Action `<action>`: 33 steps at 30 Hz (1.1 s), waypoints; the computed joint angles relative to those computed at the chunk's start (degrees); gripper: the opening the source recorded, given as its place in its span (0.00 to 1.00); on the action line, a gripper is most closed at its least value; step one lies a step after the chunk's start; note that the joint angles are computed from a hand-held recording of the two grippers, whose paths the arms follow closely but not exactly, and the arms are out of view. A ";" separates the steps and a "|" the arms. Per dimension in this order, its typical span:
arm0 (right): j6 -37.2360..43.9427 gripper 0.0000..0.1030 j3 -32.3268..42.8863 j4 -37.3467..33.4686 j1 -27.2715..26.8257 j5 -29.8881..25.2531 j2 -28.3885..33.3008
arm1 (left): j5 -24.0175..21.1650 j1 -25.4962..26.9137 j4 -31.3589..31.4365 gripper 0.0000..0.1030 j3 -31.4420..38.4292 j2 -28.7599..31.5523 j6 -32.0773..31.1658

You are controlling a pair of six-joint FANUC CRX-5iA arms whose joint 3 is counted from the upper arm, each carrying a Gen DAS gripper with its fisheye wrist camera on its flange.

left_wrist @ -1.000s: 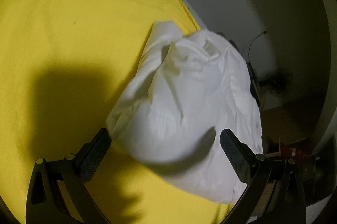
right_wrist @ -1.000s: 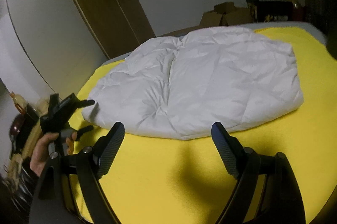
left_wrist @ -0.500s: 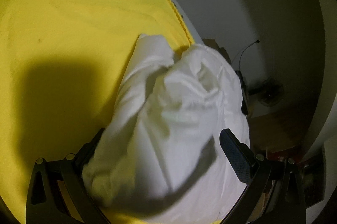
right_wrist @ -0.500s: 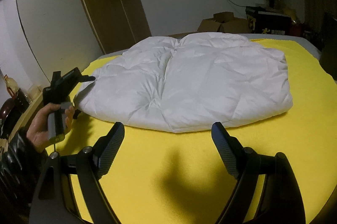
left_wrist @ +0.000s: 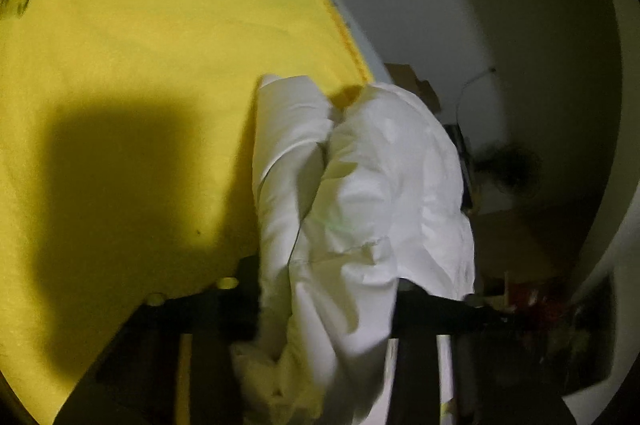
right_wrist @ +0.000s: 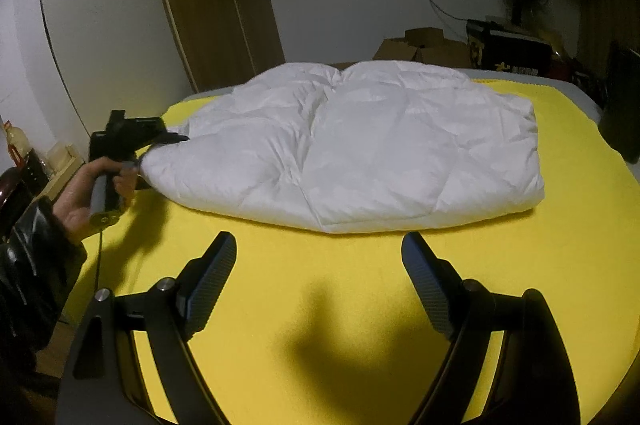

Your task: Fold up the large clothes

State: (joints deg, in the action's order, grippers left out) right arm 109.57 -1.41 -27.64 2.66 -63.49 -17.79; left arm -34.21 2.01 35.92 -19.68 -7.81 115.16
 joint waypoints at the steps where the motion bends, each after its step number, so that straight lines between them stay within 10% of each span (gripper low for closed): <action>1: -0.15 0.83 0.02 0.46 0.52 0.08 0.04 | -0.63 -0.36 -3.31 0.26 1.43 -0.32 0.98; 7: -3.05 0.83 3.73 7.63 6.36 3.40 4.17 | -4.65 -3.85 -19.51 0.22 9.00 -1.81 8.88; 16: -23.17 0.79 32.75 23.52 15.02 -4.77 34.87 | -6.67 -6.01 -24.98 0.22 8.36 -4.82 15.52; 20: -21.40 0.83 26.25 33.59 19.96 -0.50 36.82 | -8.87 -5.52 -25.74 0.22 10.11 -4.44 15.45; 25: -15.36 0.76 28.29 12.65 9.26 -2.91 30.17 | -11.03 -8.40 -30.62 0.22 16.78 -2.95 17.96; 33: -12.75 0.69 26.83 9.43 -2.66 -3.56 30.65 | -13.21 -14.37 -38.09 0.22 27.62 0.76 23.74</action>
